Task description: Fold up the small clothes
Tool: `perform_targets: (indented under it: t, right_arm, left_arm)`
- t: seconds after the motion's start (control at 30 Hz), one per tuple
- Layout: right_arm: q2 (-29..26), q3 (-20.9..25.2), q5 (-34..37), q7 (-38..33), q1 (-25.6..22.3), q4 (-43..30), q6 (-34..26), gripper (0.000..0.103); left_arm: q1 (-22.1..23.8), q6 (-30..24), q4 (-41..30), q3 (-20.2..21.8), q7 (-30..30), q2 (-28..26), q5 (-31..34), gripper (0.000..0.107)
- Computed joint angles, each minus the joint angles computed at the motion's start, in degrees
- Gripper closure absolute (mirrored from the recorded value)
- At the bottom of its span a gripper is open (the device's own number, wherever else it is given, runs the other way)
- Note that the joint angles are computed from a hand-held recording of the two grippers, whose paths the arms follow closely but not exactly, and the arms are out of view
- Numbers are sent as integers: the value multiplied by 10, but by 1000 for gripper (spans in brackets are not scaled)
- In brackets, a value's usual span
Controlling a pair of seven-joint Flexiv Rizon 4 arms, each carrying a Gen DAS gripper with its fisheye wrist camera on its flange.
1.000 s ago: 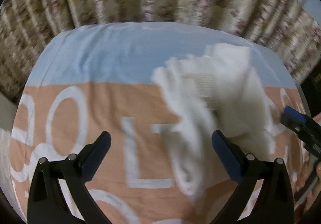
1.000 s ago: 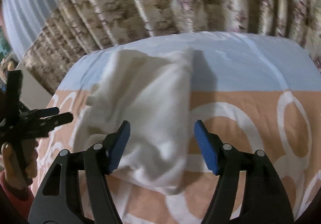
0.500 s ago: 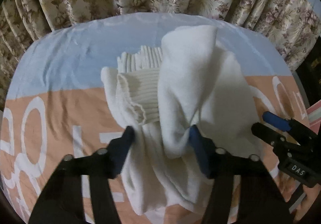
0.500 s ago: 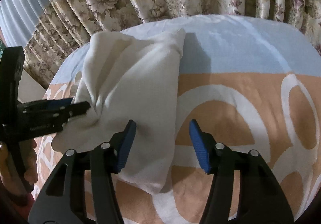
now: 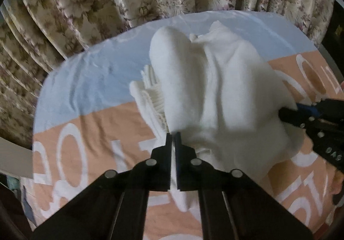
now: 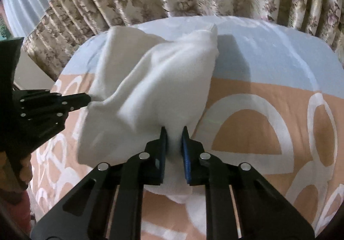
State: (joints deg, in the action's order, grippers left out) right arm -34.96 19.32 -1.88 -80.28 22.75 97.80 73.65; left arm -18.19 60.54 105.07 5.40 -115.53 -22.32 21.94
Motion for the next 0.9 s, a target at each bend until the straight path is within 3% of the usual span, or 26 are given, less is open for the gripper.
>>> perform_targets:
  t: [0.17, 0.27, 0.4, 0.47, 0.5, 0.53, 0.6, 0.7, 0.8, 0.83, 0.87, 0.9]
  right_arm:
    - [9, -59, -45, 56, 52, 27, -2, 89]
    - [9, -111, -99, 108, 92, 52, 24, 88]
    - [10, -78, -105, 104, 57, 55, 39, 79]
    - [20, -96, -120, 113, 63, 68, 57, 72]
    - [23, -108, -131, 120, 70, 72, 61, 64]
    - [28, -126, -147, 130, 80, 78, 64, 62]
    - [30, -143, -173, 135, 86, 85, 65, 61]
    - [27, -133, -183, 132, 72, 85, 63, 59]
    - [22, -121, -187, 123, 62, 81, 55, 58]
    - [21, -113, -183, 119, 56, 80, 53, 58]
    - [19, -101, -176, 112, 47, 77, 50, 57]
    - [17, -89, -168, 105, 38, 73, 47, 57]
  left_arm:
    - [5, -11, 14, 7, -7, -3, 9, 107]
    - [21, 18, 43, -2, -2, 4, -17, 107]
    - [21, 47, 70, -2, -8, 29, -28, 103]
    - [16, 52, 74, -3, -16, 38, -29, 79]
    - [11, 52, 70, -3, -23, 40, -25, 50]
    - [3, 54, 63, 0, -35, 40, -12, 38]
    - [-9, 51, 50, -2, -44, 40, 5, 38]
    - [-8, 55, 39, -17, -26, 30, -5, 33]
    - [-28, 6, 1, -6, -33, 2, 22, 33]
    - [-17, 9, 2, -15, -16, -7, 8, 42]
    - [-2, 17, 8, -27, 9, -17, -15, 57]
    - [12, 18, 14, -37, 33, -25, -41, 88]
